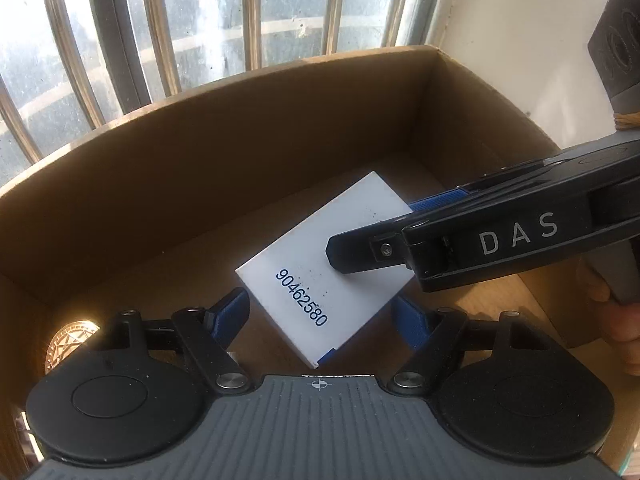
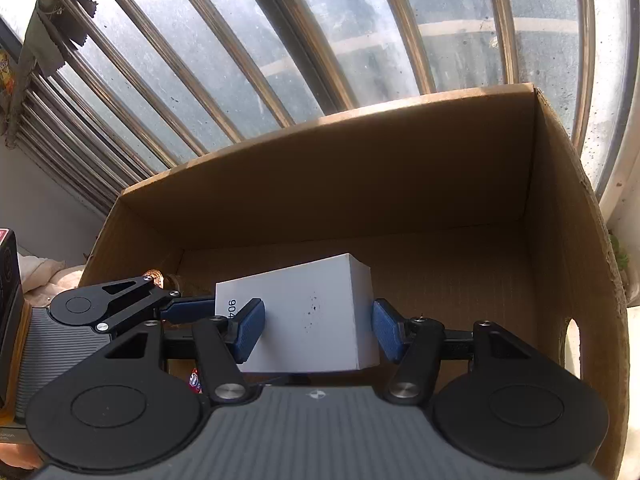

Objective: Organize objects
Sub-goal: 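Lower the white box into the cardboard box and open the right gripper, then move the right gripper to the blue wet-wipes pack and close on it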

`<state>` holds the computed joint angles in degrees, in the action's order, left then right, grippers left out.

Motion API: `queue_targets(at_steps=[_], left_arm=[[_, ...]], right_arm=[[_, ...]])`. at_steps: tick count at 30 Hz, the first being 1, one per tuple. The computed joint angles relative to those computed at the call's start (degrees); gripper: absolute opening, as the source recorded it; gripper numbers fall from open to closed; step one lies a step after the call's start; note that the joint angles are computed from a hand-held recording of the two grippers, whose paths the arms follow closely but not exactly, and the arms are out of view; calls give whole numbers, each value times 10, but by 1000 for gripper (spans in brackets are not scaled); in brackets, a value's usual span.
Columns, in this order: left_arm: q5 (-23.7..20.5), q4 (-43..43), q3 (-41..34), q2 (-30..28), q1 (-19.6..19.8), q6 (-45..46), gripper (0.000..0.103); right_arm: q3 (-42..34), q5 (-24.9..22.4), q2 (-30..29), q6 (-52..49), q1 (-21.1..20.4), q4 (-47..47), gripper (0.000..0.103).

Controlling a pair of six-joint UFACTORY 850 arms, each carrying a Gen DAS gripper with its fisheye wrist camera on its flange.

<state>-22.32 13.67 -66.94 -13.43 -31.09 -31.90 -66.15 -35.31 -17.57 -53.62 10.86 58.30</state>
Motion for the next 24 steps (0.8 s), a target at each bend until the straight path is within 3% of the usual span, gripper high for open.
queue_targets(at_steps=[5, 10, 12, 15, 19, 24], left_arm=[[0, -106, -2, -4, 15, 66, 77], [22, -18, 20, 33, 1, -23, 83], [27, 42, 41, 60, -12, -90, 84], [36, 100, 52, 91, -20, -169, 84], [53, 253, 115, 183, -55, -338, 84], [42, 457, 187, 297, -139, -530, 94]], right_arm=[[2, 8, -6, 43, 1, -33, 63], [18, 40, 15, 30, 5, -20, 74], [15, 53, 27, 44, 19, -33, 75], [48, 51, 72, -18, 12, 33, 75], [120, 5, 165, -145, -20, 166, 81], [234, -174, 319, -244, -130, 250, 97]])
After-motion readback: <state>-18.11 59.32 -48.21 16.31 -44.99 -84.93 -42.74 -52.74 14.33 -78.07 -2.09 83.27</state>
